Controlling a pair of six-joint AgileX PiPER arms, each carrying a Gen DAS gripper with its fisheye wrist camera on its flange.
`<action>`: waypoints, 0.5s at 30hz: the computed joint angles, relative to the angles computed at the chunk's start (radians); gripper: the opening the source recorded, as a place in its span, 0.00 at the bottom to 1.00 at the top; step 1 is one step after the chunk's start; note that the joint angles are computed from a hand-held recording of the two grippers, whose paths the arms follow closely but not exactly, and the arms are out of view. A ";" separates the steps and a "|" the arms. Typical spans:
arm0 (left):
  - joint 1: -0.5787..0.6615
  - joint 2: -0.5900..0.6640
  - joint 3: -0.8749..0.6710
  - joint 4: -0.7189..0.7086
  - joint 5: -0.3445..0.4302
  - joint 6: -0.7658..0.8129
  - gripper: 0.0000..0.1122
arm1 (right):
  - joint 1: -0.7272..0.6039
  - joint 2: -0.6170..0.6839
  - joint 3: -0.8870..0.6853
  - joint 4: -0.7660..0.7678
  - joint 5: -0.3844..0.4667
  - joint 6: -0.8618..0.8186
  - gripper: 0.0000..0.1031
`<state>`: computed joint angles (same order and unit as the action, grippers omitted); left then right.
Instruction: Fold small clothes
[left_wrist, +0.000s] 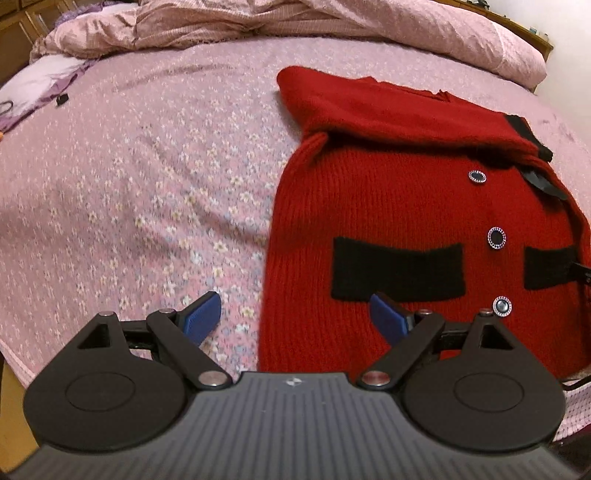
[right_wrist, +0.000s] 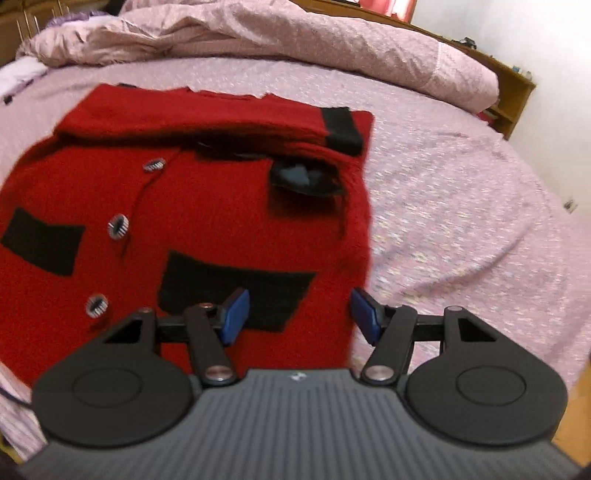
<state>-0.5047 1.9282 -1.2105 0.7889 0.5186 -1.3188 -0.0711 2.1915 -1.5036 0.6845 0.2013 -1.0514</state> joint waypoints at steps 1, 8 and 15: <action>0.002 0.000 0.005 0.002 -0.005 -0.005 0.81 | -0.005 -0.004 0.010 -0.015 -0.007 0.012 0.61; -0.013 0.030 -0.006 0.098 0.034 -0.024 0.81 | -0.095 -0.027 0.057 0.163 0.022 -0.122 0.61; 0.028 0.035 0.047 0.271 -0.090 -0.080 0.72 | -0.131 -0.027 0.066 0.325 0.064 -0.281 0.61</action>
